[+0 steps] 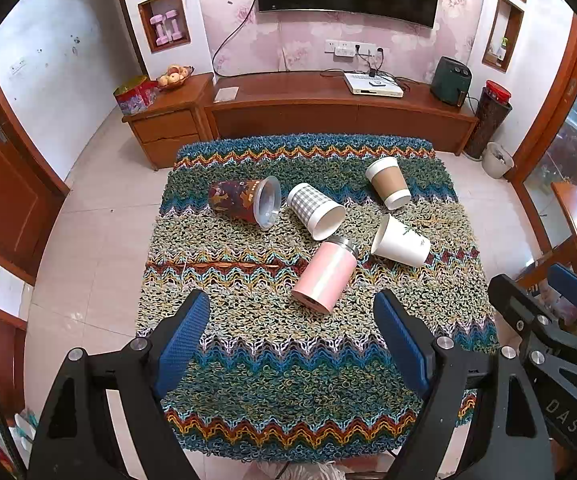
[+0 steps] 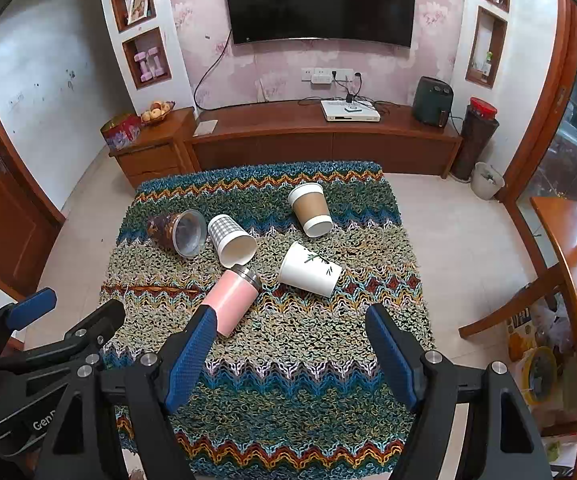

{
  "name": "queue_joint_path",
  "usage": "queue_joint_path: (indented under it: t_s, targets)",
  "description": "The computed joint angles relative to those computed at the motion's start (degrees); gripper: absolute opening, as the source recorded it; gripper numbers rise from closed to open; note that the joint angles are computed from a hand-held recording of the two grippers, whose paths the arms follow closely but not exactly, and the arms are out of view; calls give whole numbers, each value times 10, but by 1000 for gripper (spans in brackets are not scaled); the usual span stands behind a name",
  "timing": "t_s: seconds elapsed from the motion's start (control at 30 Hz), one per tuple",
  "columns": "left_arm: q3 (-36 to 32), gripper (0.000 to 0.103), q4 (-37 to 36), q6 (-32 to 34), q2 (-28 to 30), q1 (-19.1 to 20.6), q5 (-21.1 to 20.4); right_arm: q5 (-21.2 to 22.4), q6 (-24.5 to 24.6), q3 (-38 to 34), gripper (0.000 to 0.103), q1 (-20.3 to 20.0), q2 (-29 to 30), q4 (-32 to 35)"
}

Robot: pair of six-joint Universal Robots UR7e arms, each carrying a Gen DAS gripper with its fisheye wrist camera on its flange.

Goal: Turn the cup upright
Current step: 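Move the left gripper toward the pink thermos cup lying on its side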

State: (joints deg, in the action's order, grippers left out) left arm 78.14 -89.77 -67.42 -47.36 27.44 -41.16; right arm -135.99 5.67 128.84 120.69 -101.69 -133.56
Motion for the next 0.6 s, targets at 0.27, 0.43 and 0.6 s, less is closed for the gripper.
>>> queue_joint_path:
  t_s: [0.27, 0.43, 0.6]
  targets:
    - [-7, 86, -1, 9, 7, 6, -8, 3, 1, 2, 77, -12, 0, 5]
    - [-15, 86, 2, 15, 14, 11, -15, 5, -1, 4, 77, -21, -2, 7]
    - [-24, 86, 3, 26, 24, 18, -23, 8, -2, 4, 77, -31, 1, 6]
